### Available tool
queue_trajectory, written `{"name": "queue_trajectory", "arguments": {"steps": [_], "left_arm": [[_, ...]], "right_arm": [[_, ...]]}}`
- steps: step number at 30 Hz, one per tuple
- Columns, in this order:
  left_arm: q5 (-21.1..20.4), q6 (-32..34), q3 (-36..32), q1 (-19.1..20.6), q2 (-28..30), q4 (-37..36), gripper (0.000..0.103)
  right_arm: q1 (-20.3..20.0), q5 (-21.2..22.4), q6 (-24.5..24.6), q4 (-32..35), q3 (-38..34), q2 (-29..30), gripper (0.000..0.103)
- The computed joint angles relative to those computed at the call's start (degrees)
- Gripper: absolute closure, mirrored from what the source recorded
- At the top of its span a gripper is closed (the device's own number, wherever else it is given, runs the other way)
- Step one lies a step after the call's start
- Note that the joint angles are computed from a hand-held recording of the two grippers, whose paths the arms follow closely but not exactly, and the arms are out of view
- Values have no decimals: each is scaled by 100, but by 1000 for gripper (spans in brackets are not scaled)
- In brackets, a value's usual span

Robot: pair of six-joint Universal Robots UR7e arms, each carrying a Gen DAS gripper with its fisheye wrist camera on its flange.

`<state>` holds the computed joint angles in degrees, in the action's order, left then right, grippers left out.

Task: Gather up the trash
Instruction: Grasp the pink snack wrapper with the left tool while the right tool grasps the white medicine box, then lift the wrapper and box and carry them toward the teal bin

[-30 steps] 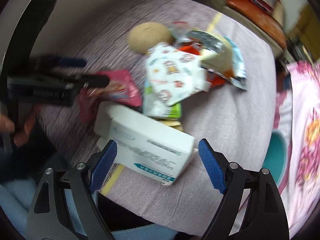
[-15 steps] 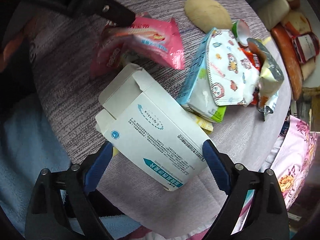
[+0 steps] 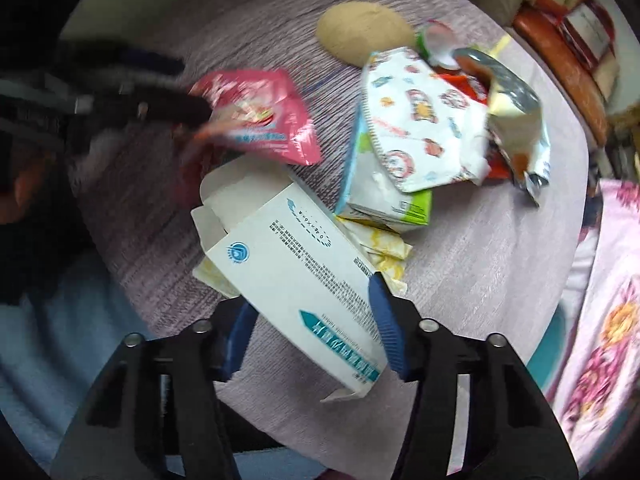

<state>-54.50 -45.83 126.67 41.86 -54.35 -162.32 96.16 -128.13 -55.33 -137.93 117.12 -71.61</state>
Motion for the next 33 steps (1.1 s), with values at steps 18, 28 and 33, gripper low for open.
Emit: {"name": "queue_trajectory", "arguments": {"steps": [18, 28, 33], "left_arm": [[36, -489, -442, 0, 470, 569, 11], [413, -596, -315, -93, 450, 172, 47], [699, -810, -205, -187, 280, 241, 58]], "right_arm": [[-137, 141, 519, -1022, 59, 80, 55], [-178, 400, 440, -1166, 33, 1, 79], [-338, 854, 986, -712, -248, -273, 87]]}}
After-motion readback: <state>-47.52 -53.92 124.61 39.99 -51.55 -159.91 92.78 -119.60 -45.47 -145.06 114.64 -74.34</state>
